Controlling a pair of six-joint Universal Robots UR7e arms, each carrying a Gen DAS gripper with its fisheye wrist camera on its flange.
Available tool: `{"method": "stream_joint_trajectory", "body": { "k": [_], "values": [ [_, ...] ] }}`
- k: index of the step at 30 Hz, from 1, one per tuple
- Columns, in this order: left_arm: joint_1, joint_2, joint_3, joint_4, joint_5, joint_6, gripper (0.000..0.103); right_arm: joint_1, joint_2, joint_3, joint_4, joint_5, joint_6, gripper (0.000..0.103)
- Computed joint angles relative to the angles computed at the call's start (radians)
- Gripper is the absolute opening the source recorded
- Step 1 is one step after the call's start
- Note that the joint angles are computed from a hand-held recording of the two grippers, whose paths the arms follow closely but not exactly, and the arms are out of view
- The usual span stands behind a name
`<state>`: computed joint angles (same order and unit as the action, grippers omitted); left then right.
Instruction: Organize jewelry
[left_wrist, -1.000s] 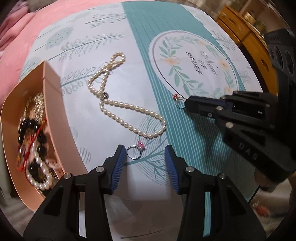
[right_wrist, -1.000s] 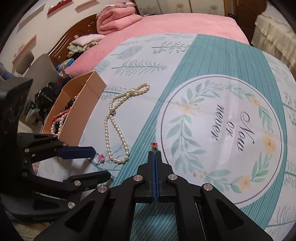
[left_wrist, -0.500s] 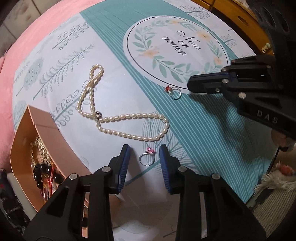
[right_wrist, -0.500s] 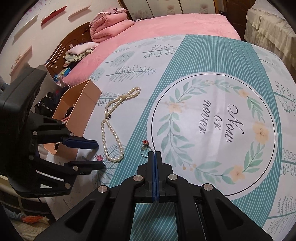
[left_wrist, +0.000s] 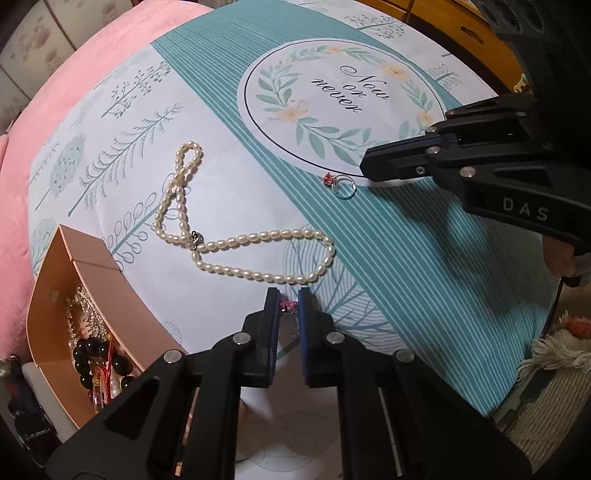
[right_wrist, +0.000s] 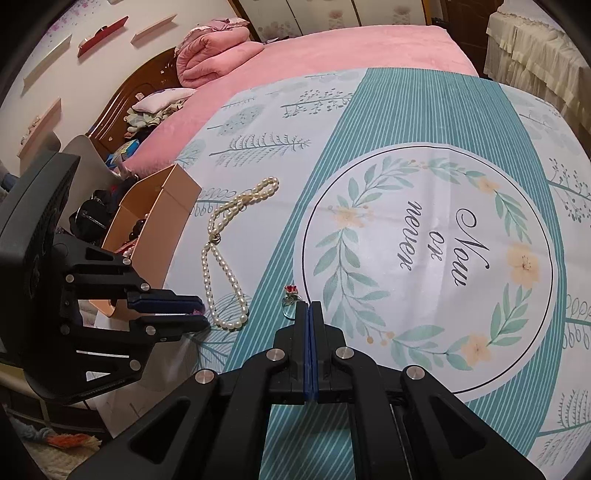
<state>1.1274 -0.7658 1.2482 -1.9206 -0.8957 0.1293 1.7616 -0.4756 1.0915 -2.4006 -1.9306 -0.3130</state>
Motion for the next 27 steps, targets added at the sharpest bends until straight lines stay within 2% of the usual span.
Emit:
{"method": "stream_joint_trajectory", "body": {
  "k": [7,10,14,20,22,24,25,27],
  "values": [
    [-0.006,-0.010,-0.020,0.023,-0.011,-0.147,0.007,-0.001,0.013,-0.042,0.034,0.055,0.005,0.001],
    [-0.013,-0.028,-0.015,0.037,-0.018,-0.213,0.007,0.002,0.031,-0.072,0.060,0.052,-0.008,0.001],
    [-0.021,-0.058,0.003,0.018,-0.043,-0.274,0.007,0.015,0.064,-0.114,0.093,0.025,-0.035,0.002],
    [-0.031,-0.097,0.035,-0.010,-0.081,-0.328,0.007,0.037,0.089,-0.119,0.043,-0.056,-0.094,0.004],
    [-0.033,-0.105,0.043,-0.016,-0.085,-0.332,0.007,0.040,0.089,-0.115,0.035,-0.065,-0.100,0.007],
    [-0.034,-0.113,0.052,-0.024,-0.089,-0.337,0.007,0.041,0.085,-0.102,0.011,-0.071,-0.104,0.024],
    [-0.033,-0.116,0.055,-0.026,-0.092,-0.342,0.007,0.042,0.081,-0.092,-0.012,-0.075,-0.107,0.028],
    [-0.032,-0.122,0.062,-0.033,-0.096,-0.348,0.007,0.040,0.076,-0.085,-0.024,-0.064,-0.104,0.029]
  ]
}}
